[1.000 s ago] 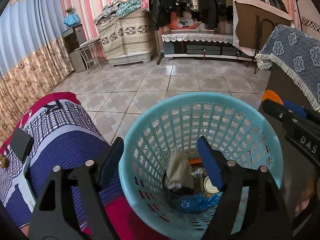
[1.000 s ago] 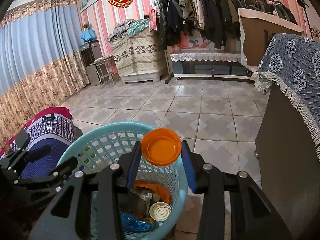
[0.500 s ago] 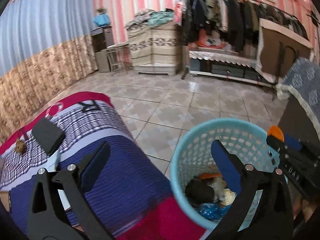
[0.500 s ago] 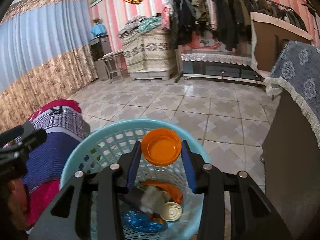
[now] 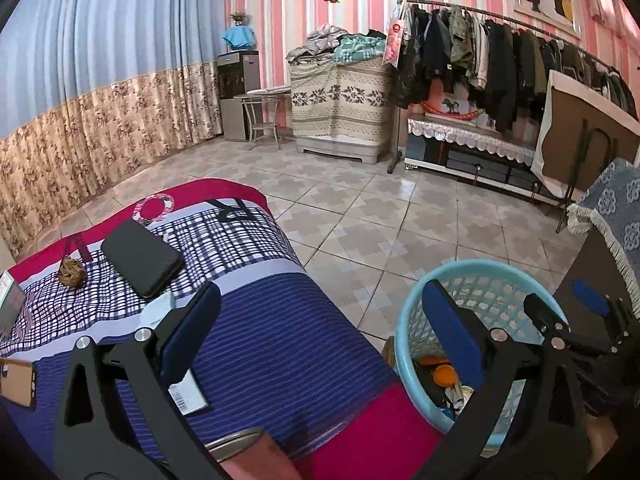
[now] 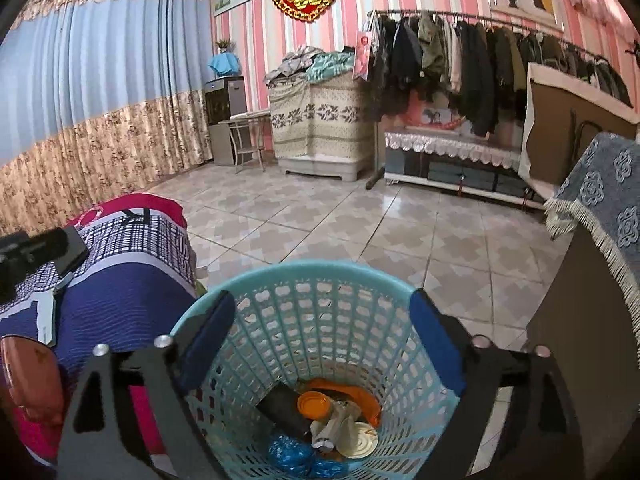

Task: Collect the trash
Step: 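Move both open tools back over the bed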

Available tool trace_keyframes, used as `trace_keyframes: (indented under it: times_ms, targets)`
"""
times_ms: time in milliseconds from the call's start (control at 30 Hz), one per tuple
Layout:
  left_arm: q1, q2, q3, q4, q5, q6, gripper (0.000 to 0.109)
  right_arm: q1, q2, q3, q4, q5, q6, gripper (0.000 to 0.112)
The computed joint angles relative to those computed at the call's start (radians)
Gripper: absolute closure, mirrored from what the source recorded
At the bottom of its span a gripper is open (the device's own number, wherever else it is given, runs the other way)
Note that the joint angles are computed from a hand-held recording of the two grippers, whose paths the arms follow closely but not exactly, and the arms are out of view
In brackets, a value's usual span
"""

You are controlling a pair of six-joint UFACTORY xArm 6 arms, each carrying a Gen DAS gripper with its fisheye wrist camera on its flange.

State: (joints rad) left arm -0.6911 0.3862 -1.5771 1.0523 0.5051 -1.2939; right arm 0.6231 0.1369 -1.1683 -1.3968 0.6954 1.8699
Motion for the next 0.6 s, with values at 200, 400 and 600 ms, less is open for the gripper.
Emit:
trace_keyframes:
  times_ms: [200, 400, 600]
  targets:
    - [0.022, -0.076, 0.073, 0.056, -0.011, -0.052, 0.011, 0.018, -0.003, -0.012, 0.019, 0.046, -0.020, 0.016]
    - [0.054, -0.172, 0.170, 0.092, -0.024, -0.097, 0.011, 0.040, 0.000, -0.025, 0.030, 0.082, -0.020, 0.016]
    - [0.111, -0.307, 0.309, 0.137, -0.039, -0.152, 0.011, 0.079, 0.038, -0.077, 0.060, 0.119, -0.080, 0.016]
